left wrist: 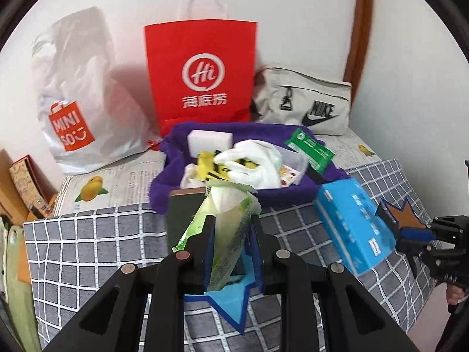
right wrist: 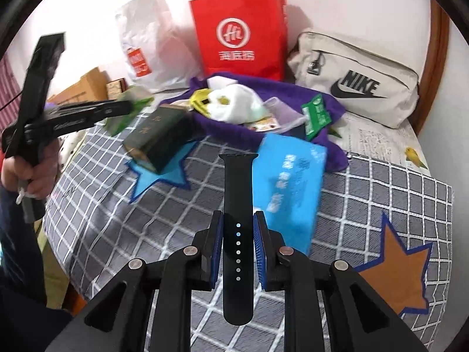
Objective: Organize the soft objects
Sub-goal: 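Carry the green packet with the left tool while the right tool carries the watch strap to the towel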
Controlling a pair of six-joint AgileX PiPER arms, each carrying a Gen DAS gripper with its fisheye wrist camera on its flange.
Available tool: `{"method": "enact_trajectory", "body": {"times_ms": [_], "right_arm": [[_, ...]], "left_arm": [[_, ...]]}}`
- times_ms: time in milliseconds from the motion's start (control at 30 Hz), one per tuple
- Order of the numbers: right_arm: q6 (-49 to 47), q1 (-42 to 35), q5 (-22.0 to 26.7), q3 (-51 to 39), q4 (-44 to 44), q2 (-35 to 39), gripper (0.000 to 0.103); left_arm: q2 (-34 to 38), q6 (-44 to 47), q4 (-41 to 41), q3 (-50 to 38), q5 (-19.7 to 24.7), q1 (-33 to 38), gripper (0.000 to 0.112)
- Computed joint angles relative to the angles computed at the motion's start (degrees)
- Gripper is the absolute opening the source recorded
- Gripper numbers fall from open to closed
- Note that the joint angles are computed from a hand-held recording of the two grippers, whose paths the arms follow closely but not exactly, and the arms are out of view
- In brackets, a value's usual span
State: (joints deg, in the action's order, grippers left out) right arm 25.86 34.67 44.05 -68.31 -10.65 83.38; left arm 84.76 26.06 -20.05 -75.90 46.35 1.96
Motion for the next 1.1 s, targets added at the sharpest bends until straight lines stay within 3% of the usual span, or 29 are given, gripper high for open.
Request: {"method": "enact_trajectory", "body": {"times_ms": [300, 667, 1100], "right_arm": [[-7.05, -7.67, 0.65, -7.92, 3.99, 7.1, 0.02], [-13.24, -13.46, 3.48, -23.72, 7.39, 18.73, 0.02], [-19.44, -17.2, 11.74, -47.6, 10.54, 34.17, 0.02]], "left_arm": [[6.38, -1.12, 0.25, -5.45, 0.73, 2.97, 0.022], [16.92, -5.32, 3.67, -16.77, 2.58, 2.1, 0.022], [31.31, -9.39, 6.42, -40.16, 10.79, 0.4, 0.022]]}}
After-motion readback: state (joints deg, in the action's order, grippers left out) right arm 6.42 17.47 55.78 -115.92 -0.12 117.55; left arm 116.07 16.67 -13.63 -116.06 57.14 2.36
